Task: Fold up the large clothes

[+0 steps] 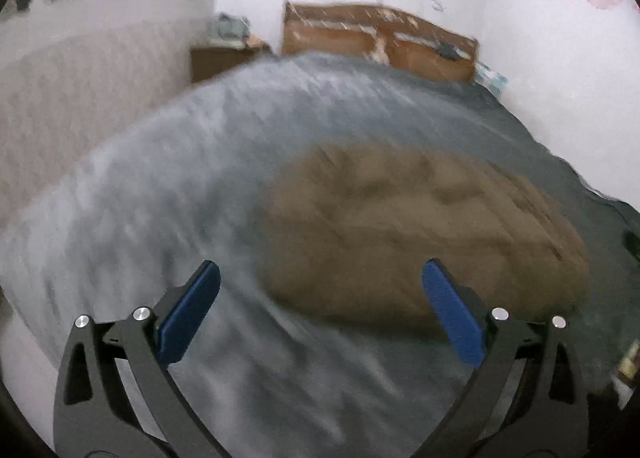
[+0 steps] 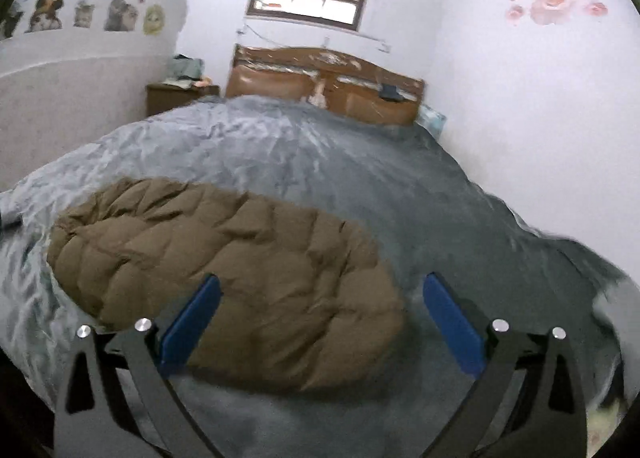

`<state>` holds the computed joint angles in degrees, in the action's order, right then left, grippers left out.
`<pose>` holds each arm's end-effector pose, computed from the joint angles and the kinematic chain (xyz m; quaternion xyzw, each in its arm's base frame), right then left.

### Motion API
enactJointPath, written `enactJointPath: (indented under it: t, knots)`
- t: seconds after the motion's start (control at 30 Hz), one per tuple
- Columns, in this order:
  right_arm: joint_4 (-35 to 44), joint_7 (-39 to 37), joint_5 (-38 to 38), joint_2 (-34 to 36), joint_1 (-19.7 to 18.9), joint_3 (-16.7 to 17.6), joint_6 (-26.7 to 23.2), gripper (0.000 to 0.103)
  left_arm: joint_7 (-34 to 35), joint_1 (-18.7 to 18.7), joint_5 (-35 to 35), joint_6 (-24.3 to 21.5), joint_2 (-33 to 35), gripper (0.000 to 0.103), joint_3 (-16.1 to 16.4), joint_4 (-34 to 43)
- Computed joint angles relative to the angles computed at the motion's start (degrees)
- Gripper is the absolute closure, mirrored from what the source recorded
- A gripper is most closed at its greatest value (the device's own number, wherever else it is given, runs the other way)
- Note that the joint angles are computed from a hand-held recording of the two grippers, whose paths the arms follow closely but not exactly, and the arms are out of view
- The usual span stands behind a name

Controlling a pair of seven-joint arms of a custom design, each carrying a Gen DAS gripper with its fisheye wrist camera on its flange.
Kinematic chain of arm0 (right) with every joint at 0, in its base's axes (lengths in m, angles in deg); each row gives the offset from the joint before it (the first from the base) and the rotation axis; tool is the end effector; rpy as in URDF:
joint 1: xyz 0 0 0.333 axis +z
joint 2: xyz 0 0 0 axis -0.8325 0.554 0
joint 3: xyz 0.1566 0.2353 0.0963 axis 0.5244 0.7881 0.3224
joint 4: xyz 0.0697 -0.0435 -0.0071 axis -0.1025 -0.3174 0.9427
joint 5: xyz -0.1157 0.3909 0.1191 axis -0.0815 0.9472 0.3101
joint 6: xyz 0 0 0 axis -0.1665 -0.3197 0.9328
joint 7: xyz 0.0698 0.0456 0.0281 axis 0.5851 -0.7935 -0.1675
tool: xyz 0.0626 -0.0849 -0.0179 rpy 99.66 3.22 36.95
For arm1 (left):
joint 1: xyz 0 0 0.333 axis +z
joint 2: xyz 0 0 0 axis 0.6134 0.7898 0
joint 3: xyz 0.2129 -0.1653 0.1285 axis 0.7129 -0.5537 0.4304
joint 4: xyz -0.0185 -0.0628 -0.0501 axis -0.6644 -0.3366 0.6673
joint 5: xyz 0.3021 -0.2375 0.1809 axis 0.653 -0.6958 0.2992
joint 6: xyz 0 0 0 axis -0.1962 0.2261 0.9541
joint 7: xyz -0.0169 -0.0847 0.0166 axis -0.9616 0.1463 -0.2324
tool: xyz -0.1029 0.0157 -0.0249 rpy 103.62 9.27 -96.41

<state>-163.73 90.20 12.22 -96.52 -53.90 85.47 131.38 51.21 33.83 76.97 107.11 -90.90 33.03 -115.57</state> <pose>0.5071 0.0208 0.6579 -0.6981 0.5025 -0.3822 0.3378 0.4736 -0.1838 0.6125 -0.7436 0.5064 -0.3072 0.3103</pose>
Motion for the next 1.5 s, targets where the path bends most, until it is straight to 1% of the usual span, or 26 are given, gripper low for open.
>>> enactJointPath:
  t: [0.03, 0.07, 0.1, 0.13, 0.17, 0.2, 0.23, 0.27, 0.3, 0.37, 0.43, 0.47, 0.53, 0.57, 0.6, 0.67, 0.7, 0.77, 0.87, 0.93, 1.0, 1.1, 1.2, 1.33, 1.5]
  knots:
    - [-2.5, 2.4, -0.6, -2.4, -1.0, 1.6, -0.2, 0.002, 4.9, -0.2, -4.0, 0.5, 1.3, 0.003, -1.1, 0.4]
    - [-5.0, 4.1, -0.5, -5.0, -0.9, 2.6, -1.2, 0.002, 7.0, -1.3, -6.0, -0.2, 4.3, 0.003, -1.3, 2.8]
    - [-5.5, 2.2, 0.0, -5.6, 1.1, 1.6, -3.0, 0.002, 12.1, -4.4, -6.0, -1.2, 7.0, 0.003, 0.1, 5.4]
    - [-5.4, -1.0, 1.2, -5.4, 3.8, -0.3, -4.1, 0.002, 13.2, -5.4, -2.7, -2.2, 8.9, 0.003, 0.1, 7.6]
    - [-6.7, -4.7, 3.0, -6.6, 6.2, -2.5, -3.8, 0.002, 12.6, -4.7, 0.2, -2.6, 9.5, 0.003, -1.3, 8.7]
    - [-7.7, -6.1, 4.2, -8.1, 7.0, -3.2, -3.4, 0.002, 10.4, -3.9, 5.0, -2.5, 9.6, 0.003, -3.0, 9.8]
    - [-8.0, -6.9, 5.2, -8.5, 7.4, -3.4, -2.4, 0.002, 8.7, -3.7, 7.8, -1.0, 8.7, 0.003, -3.5, 9.5]
    - [-8.2, -7.8, 6.7, -9.1, 8.1, -4.2, -1.5, 0.002, 8.2, -3.8, 9.6, 1.4, 8.3, 0.003, -3.6, 9.3]
    - [-8.0, -7.4, 7.4, -8.3, 8.0, -3.4, -0.8, 0.002, 8.9, -4.1, 9.6, 2.9, 7.7, 0.003, -2.9, 8.6]
    - [-7.6, -7.2, 8.9, -8.3, 8.0, -3.8, -2.2, 0.002, 9.7, -4.4, 9.7, 4.1, 6.5, 0.003, -2.7, 7.7]
    - [-6.3, -6.1, 10.2, -7.1, 7.6, -3.8, -4.7, 0.002, 9.4, -4.2, 10.1, 4.3, 4.3, 0.003, -2.9, 6.1]
    - [-6.3, -4.6, 10.4, -7.4, 6.7, -3.1, -5.9, 0.002, 9.2, -4.1, 10.0, 4.6, 2.9, 0.003, -2.7, 4.5]
    - [-6.0, -3.1, 10.2, -7.1, 5.5, -2.4, -6.2, 0.002, 7.4, -2.8, 11.0, 4.0, 1.6, 0.003, -3.5, 3.7]
    - [-5.1, -1.9, 10.1, -5.2, 5.3, -1.5, -5.3, 0.002, 7.0, -2.6, 10.8, 3.7, 1.1, 0.003, -3.6, 3.4]
    - [-5.0, -1.4, 10.2, -5.1, 5.3, -1.7, -5.7, 0.002, 6.7, -2.4, 10.5, 3.6, 0.6, 0.003, -3.5, 2.8]
    - [-4.8, -0.9, 10.6, -5.0, 5.5, -2.0, -6.7, 0.002, 5.5, -1.6, 10.8, 2.6, 1.7, 0.003, -4.2, 3.8]
    - [-4.8, -0.9, 10.6, -5.1, 5.6, -2.1, -7.3, 0.002, 4.0, -0.9, 11.8, 1.9, 3.5, 0.003, -5.3, 5.3]
    - [-4.7, -0.8, 10.3, -4.9, 5.5, -2.0, -8.0, 0.002, 3.6, -1.3, 12.0, 0.8, 3.0, 0.003, -4.9, 5.4]
    - [-5.1, -0.9, 10.3, -5.3, 5.5, -2.0, -7.4, 0.002, 2.6, -1.6, 12.2, 0.6, 3.1, 0.003, -4.6, 5.5]
    - [-5.7, -1.2, 10.5, -6.1, 5.7, -2.2, -7.3, 0.002, 3.0, -2.6, 10.1, 1.2, 3.0, 0.003, -3.5, 5.3]
    - [-6.5, -1.4, 10.4, -7.3, 5.8, -2.1, -6.9, 0.002, 2.9, -2.7, 9.8, 2.0, 3.3, 0.003, -3.5, 5.0]
    - [-7.3, -1.8, 10.3, -8.3, 5.8, -1.9, -5.8, 0.002, 3.8, -3.0, 9.6, 0.7, 3.5, 0.003, -3.6, 5.3]
    - [-7.6, -1.6, 10.4, -8.7, 6.0, -2.0, -5.5, 0.002, 4.2, -3.1, 10.0, -1.9, 3.5, 0.003, -4.1, 5.6]
    - [-7.4, -1.0, 10.1, -8.5, 5.6, -1.7, -5.7, 0.002, 3.8, -3.5, 9.2, -2.4, 2.5, 0.003, -3.6, 4.3]
    - [-6.1, -0.1, 9.6, -6.9, 5.6, -1.5, -7.6, 0.002, 3.5, -3.5, 6.9, -3.1, 2.8, 0.003, -2.7, 4.3]
